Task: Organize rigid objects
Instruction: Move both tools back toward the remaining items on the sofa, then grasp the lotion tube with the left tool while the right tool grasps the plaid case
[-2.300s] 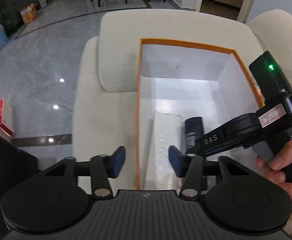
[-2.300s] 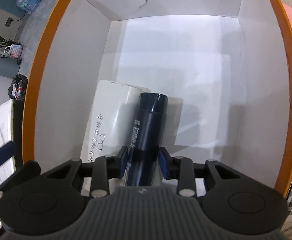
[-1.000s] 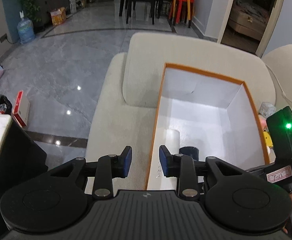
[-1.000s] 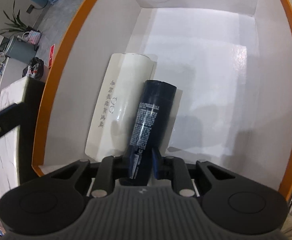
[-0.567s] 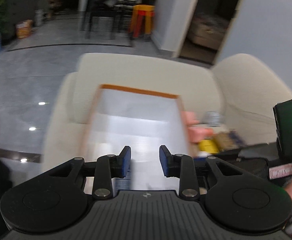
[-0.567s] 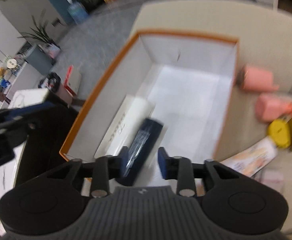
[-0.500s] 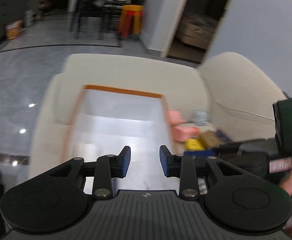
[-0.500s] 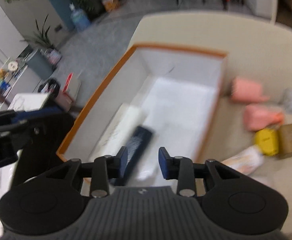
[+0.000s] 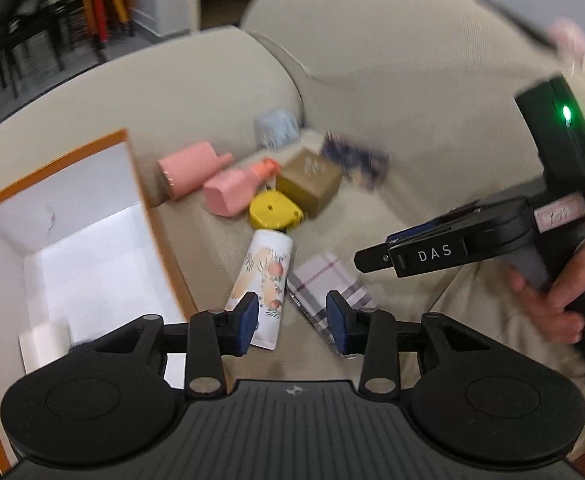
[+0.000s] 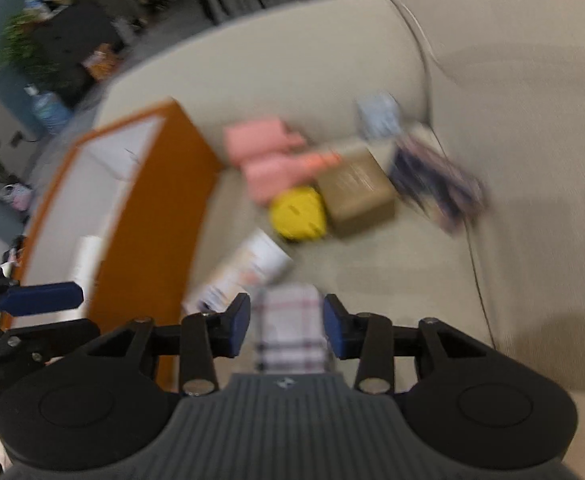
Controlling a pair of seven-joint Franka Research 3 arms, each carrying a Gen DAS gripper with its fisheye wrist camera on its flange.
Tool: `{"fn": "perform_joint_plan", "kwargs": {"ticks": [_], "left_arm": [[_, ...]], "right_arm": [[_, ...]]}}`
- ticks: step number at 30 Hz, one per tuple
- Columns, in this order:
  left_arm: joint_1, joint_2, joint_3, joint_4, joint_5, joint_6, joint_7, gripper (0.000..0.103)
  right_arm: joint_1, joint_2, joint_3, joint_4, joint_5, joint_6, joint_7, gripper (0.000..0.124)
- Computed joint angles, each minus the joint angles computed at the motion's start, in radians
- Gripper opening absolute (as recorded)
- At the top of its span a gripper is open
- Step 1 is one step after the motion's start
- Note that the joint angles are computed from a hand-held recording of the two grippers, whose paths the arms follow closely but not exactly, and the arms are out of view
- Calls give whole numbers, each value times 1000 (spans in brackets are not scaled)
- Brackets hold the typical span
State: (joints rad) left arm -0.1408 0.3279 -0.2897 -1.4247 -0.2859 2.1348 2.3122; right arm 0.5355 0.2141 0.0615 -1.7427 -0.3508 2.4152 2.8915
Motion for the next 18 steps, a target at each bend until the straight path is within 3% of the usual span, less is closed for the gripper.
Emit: {"fn": "perform_joint_plan", "kwargs": {"ticks": [5,13,18], "left_arm": [[-50,68,7,49,146,7,61,44],[-81,173,12,176,239,-63,31,45],[-90,204,13,218,261,-89,12,45]], "right_arm": [[-36,38,11,-13,146,58,-66,58],[-32,132,-2,79,256,-11,-159,51],[-40,141,-4,64,323,29,-192,57]]}}
